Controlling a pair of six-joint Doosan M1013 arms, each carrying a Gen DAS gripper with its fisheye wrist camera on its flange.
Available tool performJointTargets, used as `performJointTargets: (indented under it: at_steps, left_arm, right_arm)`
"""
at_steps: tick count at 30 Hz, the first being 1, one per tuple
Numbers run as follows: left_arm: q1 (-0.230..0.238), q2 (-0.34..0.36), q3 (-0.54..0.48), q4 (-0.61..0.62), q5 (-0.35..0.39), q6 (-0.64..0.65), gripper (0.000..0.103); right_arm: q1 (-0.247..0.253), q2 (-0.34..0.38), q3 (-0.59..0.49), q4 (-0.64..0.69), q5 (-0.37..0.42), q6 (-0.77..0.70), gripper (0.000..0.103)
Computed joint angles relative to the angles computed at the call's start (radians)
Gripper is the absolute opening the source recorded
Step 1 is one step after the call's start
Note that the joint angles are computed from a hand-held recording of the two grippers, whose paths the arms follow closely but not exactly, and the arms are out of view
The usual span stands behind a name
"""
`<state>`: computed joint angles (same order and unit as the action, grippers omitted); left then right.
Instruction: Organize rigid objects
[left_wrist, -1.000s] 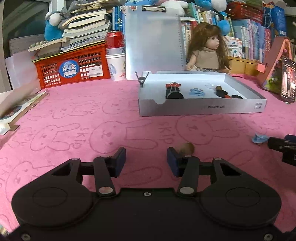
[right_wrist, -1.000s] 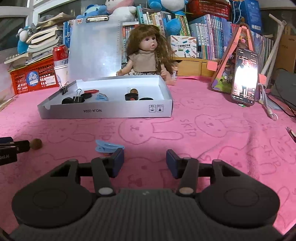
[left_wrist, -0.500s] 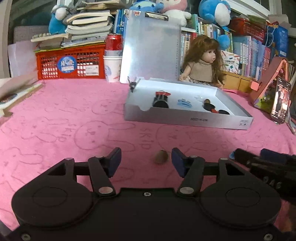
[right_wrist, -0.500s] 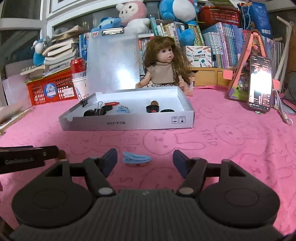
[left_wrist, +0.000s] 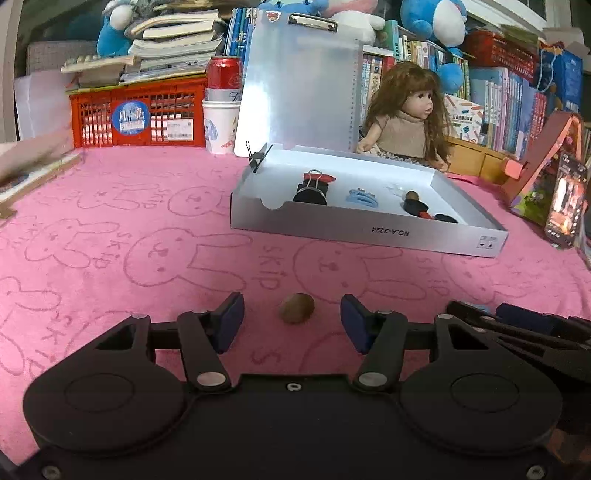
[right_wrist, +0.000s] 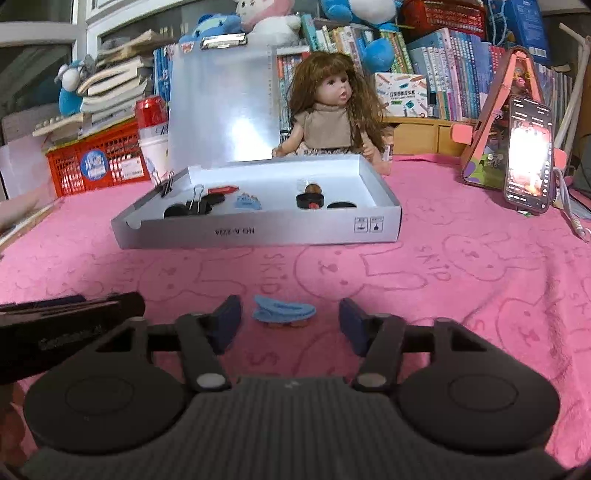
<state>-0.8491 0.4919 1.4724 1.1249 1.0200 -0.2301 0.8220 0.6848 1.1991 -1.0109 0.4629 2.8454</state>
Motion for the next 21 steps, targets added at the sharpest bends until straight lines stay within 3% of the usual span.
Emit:
performJointTargets:
  at_steps: [1, 4, 12, 21]
  left_arm:
    - [-0.002, 0.008, -0.008, 0.003, 0.016, 0.011, 0.052]
    - [-0.003, 0.016, -0.014, 0.016, 0.035, 0.016, 0.02]
    - [0.0, -0.005, 0.008, 0.025, -0.022, 0.027, 0.019]
    - [-0.003, -0.012, -0.006, 0.04, -0.037, 0.062, 0.019]
  right_arm:
    - [0.002, 0.001, 0.0, -0.018, 0.007, 0.012, 0.043]
    - [-0.002, -0.004, 0.008, -0.015, -0.015, 0.018, 0.043]
    - [-0.002, -0.012, 0.022, -0.061, -0.038, 0.047, 0.042]
    - [-0.004, -0.016, 0.02, -0.113, -0.039, 0.091, 0.042]
